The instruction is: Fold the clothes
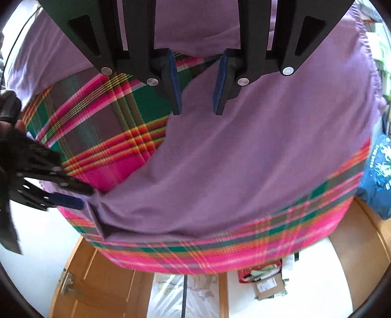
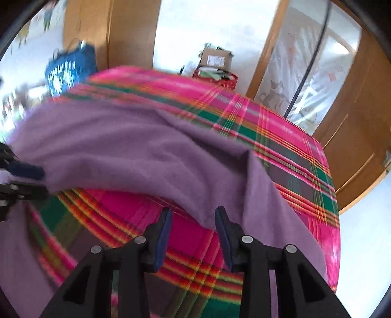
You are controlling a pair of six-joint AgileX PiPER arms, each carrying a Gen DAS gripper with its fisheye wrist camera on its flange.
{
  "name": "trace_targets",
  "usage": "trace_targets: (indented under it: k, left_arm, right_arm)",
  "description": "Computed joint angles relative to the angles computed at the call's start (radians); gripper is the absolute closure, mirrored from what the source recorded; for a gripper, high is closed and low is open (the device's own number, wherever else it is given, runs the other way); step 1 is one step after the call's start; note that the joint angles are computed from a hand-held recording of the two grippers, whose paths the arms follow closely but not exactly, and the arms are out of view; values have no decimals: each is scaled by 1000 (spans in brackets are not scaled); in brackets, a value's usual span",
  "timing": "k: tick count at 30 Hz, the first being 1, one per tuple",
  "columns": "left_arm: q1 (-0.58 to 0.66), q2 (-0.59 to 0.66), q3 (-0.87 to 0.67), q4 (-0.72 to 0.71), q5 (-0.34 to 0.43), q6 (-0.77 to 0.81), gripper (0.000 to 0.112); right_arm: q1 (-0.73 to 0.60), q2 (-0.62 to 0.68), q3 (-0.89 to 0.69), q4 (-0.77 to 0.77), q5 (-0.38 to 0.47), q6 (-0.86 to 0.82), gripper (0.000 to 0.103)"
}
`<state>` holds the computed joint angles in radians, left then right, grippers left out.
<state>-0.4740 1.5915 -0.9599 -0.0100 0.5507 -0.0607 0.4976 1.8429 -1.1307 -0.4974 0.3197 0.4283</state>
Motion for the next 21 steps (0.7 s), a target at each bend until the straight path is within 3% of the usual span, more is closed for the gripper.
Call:
trace_targets:
  k: [3,9,15,21]
  left_arm:
    - [49,-61,-36,-48,82,68,85]
    - [162,-190,-148,-44,261,125,85]
    - [287,-301,-278,-43,456,189,85]
    - [371,-340,-421,-15,622,196,85]
  right_arm:
    - [-21,-130,47,64,20,-42,66]
    - [-42,-345,-3,122,182,-100,66]
    - [-51,-509,-149,203,351,-170,66]
    - [-63,-516,-415,235,535,-224,65]
